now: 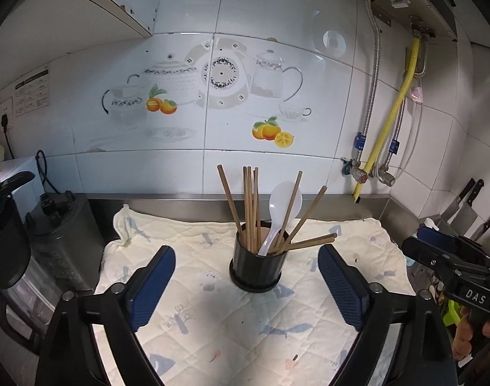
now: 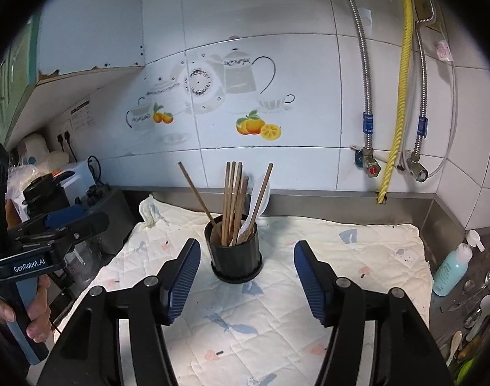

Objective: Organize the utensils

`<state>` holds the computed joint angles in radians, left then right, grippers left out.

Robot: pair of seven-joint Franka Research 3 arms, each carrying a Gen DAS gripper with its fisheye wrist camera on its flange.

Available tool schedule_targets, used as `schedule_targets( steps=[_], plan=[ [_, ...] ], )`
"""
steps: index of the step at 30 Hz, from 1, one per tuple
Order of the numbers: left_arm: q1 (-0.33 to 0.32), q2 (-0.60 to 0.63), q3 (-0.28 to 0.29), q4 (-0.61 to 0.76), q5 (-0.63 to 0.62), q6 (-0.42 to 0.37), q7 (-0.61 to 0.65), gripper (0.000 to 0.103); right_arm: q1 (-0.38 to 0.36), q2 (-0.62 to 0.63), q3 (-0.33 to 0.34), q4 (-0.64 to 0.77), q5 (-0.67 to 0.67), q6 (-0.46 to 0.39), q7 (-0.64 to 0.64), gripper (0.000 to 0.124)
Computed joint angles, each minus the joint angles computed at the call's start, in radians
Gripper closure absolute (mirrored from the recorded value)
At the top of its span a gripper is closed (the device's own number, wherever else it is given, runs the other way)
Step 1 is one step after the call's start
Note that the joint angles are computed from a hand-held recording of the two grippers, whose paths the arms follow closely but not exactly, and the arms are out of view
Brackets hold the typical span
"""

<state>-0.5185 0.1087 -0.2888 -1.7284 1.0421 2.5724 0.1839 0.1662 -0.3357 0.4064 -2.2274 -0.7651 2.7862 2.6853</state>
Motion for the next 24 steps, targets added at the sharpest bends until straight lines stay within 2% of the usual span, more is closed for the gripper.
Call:
schedule_targets(
  steps=[3,10,14,24],
  plan=[
    [-0.001,-0.027,-0.005,-0.032,-0.002,-0.001,-0.017,0.0,-0.001,-0.022,0.013,-0.014,-0.011,-0.012,0.009,0.054],
    [0.007,-0.09,-0.038,-0.099,0.018,-0.049,-0.06,0.0,-0.003,-0.076,0.024,-0.069,0.024,0.006,0.017,0.052],
    [0.011,-0.12,-0.06,-0.135,0.009,-0.078,-0.064,0.0,-0.02,-0.121,0.04,-0.11,0.064,0.019,0.014,0.049],
    [0.01,-0.144,-0.094,-0.179,-0.018,-0.094,-0.088,0.0,-0.059,-0.213,0.092,-0.192,0.203,0.032,-0.032,0.046]
  ],
)
